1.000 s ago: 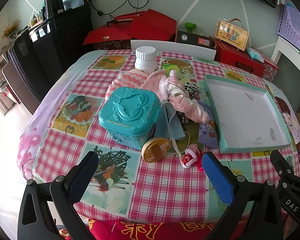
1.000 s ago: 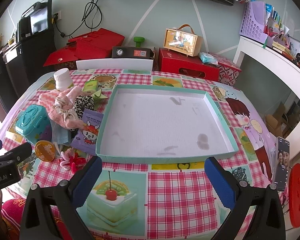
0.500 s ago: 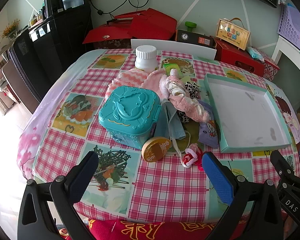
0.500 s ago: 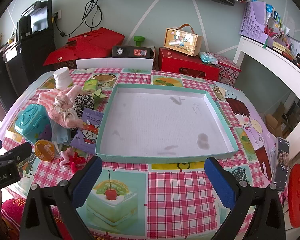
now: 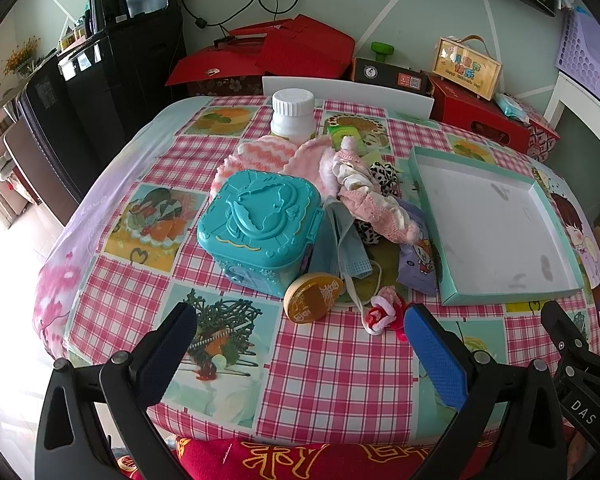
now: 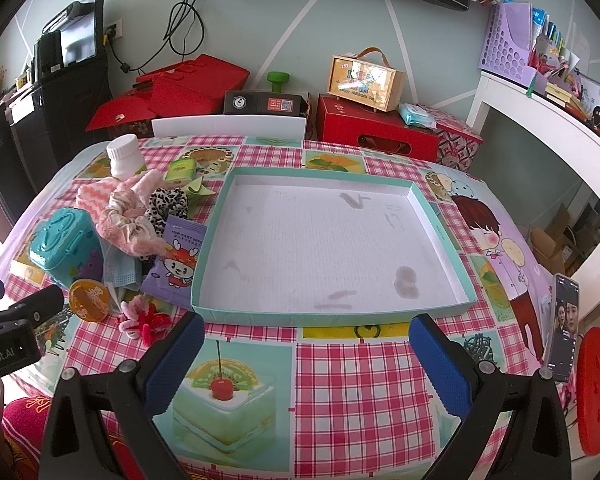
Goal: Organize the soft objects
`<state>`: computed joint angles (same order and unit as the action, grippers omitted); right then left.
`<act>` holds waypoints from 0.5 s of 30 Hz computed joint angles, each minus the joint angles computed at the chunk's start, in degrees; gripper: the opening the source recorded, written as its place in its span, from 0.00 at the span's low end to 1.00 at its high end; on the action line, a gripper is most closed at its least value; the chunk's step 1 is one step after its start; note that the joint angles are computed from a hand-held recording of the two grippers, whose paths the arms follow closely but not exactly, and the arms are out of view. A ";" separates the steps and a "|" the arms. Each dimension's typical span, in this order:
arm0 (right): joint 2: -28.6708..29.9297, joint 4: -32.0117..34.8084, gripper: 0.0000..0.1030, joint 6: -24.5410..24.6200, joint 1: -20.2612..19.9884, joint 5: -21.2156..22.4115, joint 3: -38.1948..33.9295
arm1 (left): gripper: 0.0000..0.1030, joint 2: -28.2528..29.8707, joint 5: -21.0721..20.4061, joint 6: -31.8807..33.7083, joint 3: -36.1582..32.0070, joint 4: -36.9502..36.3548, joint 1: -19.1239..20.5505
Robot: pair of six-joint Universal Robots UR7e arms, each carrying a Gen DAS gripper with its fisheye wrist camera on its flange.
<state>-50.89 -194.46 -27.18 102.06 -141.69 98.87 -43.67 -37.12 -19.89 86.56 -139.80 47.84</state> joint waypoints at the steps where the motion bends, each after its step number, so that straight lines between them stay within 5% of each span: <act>1: 0.02 0.05 1.00 0.04 -0.02 -0.01 -0.02 | 1.00 0.01 -0.01 0.01 -0.06 0.04 0.02; 15: 0.08 0.09 1.00 0.08 -0.06 -0.02 -0.04 | 1.00 -0.15 -0.62 -0.27 0.01 0.01 0.28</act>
<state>-50.81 -194.37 -27.10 102.01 -141.71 98.82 -43.82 -37.74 -20.16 86.57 -139.79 48.12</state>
